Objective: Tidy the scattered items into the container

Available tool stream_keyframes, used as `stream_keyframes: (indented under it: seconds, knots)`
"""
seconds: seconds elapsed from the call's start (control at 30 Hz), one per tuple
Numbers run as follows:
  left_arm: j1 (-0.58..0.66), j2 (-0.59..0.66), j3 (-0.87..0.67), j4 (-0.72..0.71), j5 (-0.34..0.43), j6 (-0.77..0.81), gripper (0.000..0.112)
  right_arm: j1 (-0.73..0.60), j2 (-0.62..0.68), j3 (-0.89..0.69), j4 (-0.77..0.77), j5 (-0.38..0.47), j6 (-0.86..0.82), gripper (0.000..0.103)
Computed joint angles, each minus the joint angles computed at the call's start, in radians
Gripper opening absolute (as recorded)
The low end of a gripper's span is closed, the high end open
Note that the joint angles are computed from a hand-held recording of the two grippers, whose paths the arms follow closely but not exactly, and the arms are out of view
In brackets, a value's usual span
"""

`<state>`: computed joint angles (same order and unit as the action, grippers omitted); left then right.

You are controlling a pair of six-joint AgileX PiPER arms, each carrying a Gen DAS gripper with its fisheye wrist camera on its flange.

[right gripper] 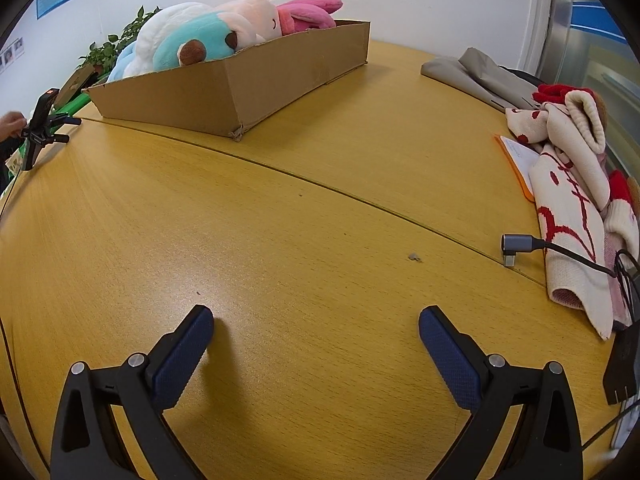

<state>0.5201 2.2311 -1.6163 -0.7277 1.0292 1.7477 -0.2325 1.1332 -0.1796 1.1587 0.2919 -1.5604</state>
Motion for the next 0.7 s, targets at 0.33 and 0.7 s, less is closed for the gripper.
stream_keyframes:
  seconds: [0.33, 0.7]
  knots:
    - [0.002, -0.004, 0.010, -0.003, -0.003, 0.006, 0.103, 0.000, -0.002, 0.002, 0.000, 0.001, -0.001, 0.103]
    - [0.003, -0.006, 0.015, -0.004, -0.005, 0.008, 0.103, -0.010, 0.001, 0.003, 0.016, 0.006, -0.027, 0.103]
